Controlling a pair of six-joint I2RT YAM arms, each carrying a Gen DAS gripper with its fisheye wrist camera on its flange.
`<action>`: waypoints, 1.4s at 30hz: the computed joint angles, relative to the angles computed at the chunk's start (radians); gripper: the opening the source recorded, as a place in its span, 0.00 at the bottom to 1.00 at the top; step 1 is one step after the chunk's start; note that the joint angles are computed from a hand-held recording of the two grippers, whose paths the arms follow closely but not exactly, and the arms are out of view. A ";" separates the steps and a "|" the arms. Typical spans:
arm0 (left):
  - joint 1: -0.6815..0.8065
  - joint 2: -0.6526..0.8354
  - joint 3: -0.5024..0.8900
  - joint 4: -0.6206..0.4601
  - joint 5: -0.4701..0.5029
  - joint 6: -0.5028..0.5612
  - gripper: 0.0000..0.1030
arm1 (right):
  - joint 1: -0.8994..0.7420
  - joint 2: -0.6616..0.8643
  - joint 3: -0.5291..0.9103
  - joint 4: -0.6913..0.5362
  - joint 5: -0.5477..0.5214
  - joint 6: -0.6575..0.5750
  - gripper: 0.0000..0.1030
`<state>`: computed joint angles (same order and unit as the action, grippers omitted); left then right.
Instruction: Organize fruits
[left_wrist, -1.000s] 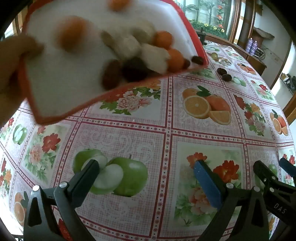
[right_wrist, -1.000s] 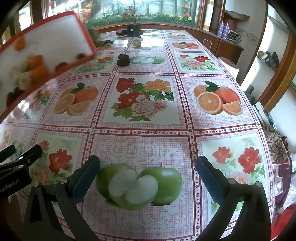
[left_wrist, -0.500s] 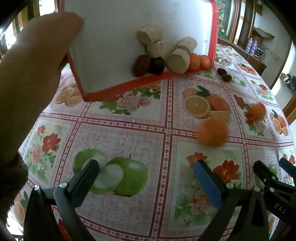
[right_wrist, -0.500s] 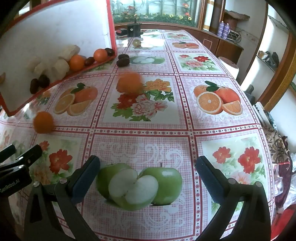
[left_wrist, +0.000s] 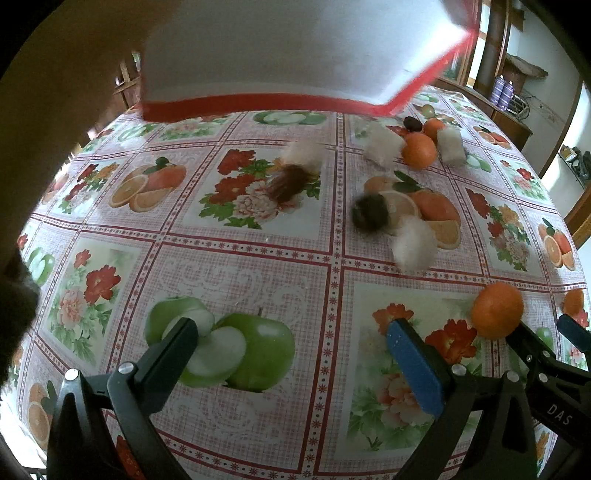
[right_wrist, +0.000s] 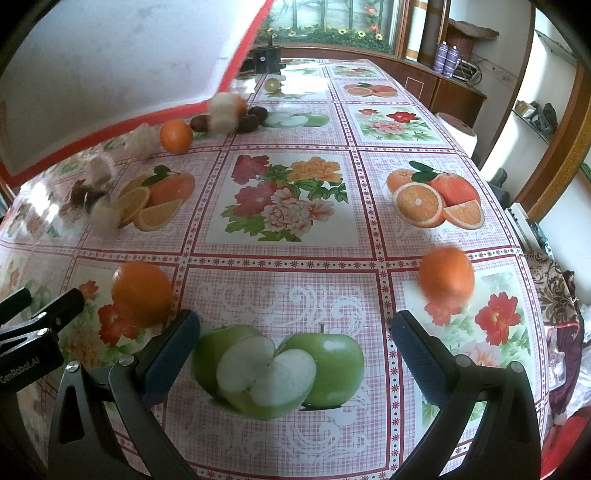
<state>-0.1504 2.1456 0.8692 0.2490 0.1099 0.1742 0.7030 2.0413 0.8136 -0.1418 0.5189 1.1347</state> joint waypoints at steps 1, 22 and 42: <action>0.000 -0.001 0.000 -0.001 0.000 0.000 1.00 | 0.000 -0.001 0.003 -0.004 0.000 0.000 1.00; -0.001 -0.001 -0.001 0.000 -0.001 -0.001 1.00 | 0.003 -0.002 0.006 -0.009 0.002 0.003 1.00; -0.001 0.000 0.000 0.000 -0.001 -0.001 1.00 | 0.000 0.001 0.004 0.007 0.008 -0.003 1.00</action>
